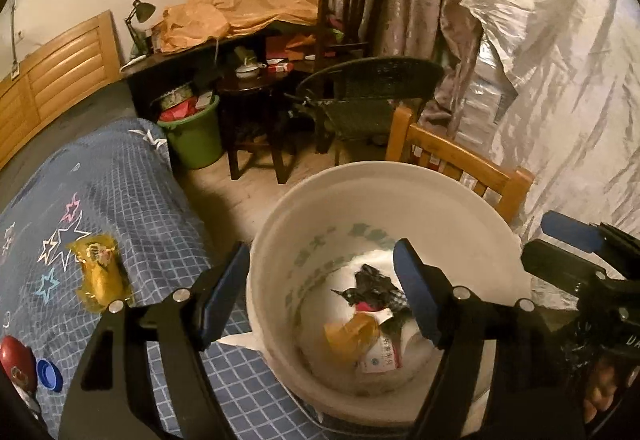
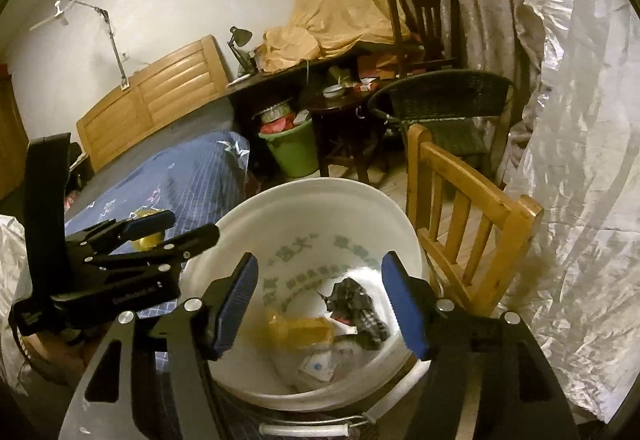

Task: Collect trash
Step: 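Open both tools to drop the gold box and packet into the bucket, then move both open tools back over the bed items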

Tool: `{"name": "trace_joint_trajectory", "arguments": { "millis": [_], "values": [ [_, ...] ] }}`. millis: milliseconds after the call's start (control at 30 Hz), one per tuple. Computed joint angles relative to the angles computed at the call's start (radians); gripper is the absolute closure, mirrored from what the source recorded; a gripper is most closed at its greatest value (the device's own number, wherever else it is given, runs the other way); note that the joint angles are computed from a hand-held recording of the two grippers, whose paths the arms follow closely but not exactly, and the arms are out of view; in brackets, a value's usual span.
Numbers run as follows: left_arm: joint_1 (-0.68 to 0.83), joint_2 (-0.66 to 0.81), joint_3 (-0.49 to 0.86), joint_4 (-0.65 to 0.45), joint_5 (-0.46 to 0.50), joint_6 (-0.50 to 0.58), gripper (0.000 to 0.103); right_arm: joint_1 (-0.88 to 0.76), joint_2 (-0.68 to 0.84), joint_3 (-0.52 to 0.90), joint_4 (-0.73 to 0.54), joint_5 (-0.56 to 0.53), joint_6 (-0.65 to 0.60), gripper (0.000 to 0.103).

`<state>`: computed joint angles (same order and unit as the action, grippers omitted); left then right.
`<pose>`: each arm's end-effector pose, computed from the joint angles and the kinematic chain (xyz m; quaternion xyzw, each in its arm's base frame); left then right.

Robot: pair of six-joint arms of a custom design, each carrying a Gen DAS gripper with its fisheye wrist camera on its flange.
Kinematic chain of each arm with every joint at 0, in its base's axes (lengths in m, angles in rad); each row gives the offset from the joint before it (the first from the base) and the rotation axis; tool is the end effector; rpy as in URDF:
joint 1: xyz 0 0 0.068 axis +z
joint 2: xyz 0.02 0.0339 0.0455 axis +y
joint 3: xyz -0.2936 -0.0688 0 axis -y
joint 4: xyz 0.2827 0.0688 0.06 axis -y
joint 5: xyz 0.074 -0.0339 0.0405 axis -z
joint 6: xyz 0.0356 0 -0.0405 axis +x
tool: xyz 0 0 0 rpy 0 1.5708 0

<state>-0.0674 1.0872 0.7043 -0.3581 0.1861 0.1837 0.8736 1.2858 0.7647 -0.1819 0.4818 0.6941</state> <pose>0.2475 -0.0233 0.2499 0.1513 0.8993 -0.0616 0.4056 0.2008 0.2141 0.2383 0.0209 0.8866 0.1349 0.4420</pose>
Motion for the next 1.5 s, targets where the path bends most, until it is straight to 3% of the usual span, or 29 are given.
{"name": "trace_joint_trajectory", "arguments": {
  "millis": [167, 367, 600, 733, 867, 1000, 1100, 1200, 1333, 1500],
  "values": [
    [0.020, -0.036, -0.021, 0.012, -0.015, -0.001, 0.032, 0.022, -0.023, -0.022, 0.006, 0.034, 0.011, 0.038],
    [0.074, -0.142, -0.077, 0.035, -0.050, 0.006, 0.030, 0.103, -0.046, -0.027, 0.016, 0.149, 0.027, 0.038],
    [0.257, -0.326, -0.146, 0.059, -0.034, 0.023, 0.025, 0.278, -0.005, -0.008, 0.102, 0.441, -0.001, 0.037],
    [0.531, -0.407, -0.153, 0.014, 0.153, 0.109, 0.023, 0.386, 0.074, 0.015, 0.208, 0.605, -0.065, 0.037],
    [0.838, -0.390, -0.132, -0.040, 0.367, 0.218, 0.021, 0.447, 0.197, 0.083, 0.292, 0.646, -0.128, 0.031],
    [1.159, -0.282, -0.083, -0.087, 0.568, 0.378, 0.019, 0.482, 0.332, 0.197, 0.299, 0.588, -0.145, 0.029],
    [1.319, -0.180, -0.038, -0.108, 0.650, 0.477, 0.019, 0.505, 0.435, 0.303, 0.288, 0.531, -0.142, 0.024],
    [1.488, 0.014, 0.074, -0.166, 0.719, 0.598, 0.018, 0.528, 0.542, 0.429, 0.266, 0.466, -0.149, 0.021],
    [1.598, 0.311, 0.299, -0.237, 0.700, 0.674, 0.018, 0.555, 0.704, 0.647, 0.192, 0.367, -0.175, 0.016],
    [1.662, 0.720, 0.738, -0.427, 0.619, 0.810, 0.018, 0.576, 0.880, 0.918, 0.068, 0.269, -0.201, 0.014]
  ]
}}
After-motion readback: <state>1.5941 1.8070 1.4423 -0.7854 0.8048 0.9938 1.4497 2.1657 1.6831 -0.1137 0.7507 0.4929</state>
